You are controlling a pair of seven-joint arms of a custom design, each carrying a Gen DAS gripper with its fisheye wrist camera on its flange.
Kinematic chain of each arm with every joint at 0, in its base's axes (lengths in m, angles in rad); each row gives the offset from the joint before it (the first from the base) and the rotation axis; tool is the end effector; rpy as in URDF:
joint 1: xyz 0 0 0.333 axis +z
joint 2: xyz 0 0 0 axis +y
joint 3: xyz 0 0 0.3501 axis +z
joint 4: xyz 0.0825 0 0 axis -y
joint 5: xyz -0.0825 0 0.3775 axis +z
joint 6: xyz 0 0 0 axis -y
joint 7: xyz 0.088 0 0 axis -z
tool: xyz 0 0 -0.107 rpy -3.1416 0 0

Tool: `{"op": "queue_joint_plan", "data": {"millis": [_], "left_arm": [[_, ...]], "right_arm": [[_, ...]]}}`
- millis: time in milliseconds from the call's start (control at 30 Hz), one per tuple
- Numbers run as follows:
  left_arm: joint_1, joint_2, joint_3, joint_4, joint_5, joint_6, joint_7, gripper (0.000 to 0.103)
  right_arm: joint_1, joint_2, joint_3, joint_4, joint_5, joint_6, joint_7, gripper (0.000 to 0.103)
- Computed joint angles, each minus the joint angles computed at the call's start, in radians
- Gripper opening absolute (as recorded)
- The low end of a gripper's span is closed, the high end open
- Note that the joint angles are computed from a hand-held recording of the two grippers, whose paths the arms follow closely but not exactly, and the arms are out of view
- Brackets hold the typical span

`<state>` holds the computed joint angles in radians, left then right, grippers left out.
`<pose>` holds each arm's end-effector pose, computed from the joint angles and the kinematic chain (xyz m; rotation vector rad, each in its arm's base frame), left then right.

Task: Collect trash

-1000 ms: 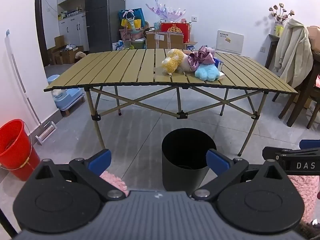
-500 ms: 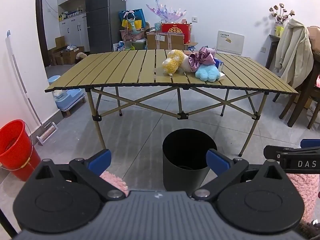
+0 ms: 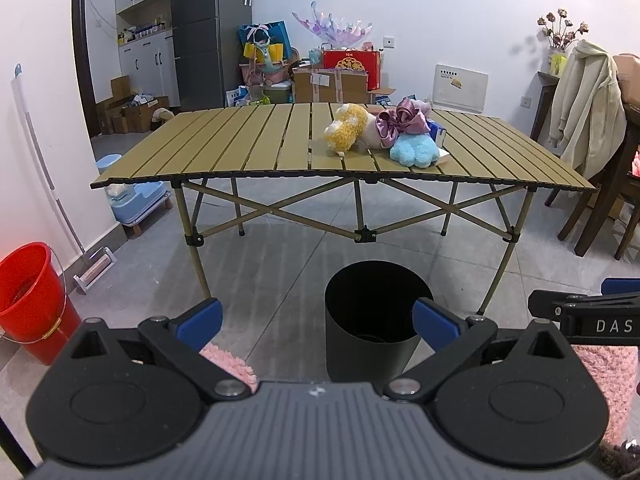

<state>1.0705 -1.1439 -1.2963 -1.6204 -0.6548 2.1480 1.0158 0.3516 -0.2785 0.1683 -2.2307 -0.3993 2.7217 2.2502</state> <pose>0.3714 -0.5268 0.6123 -1.7515 1.5410 -0.7402 0.4238 0.2700 0.6072 -1.8260 1.5642 -0.5997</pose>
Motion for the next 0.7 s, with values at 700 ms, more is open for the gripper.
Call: {"op": "queue_joint_plan", "data": {"millis": [700], "left_arm": [[-0.008,-0.004,0.004,-0.008,0.010,0.012,-0.003,0.103]], "right_arm": [[-0.001,0.000,0.000,0.004,0.002,0.003,-0.003,0.103]]}}
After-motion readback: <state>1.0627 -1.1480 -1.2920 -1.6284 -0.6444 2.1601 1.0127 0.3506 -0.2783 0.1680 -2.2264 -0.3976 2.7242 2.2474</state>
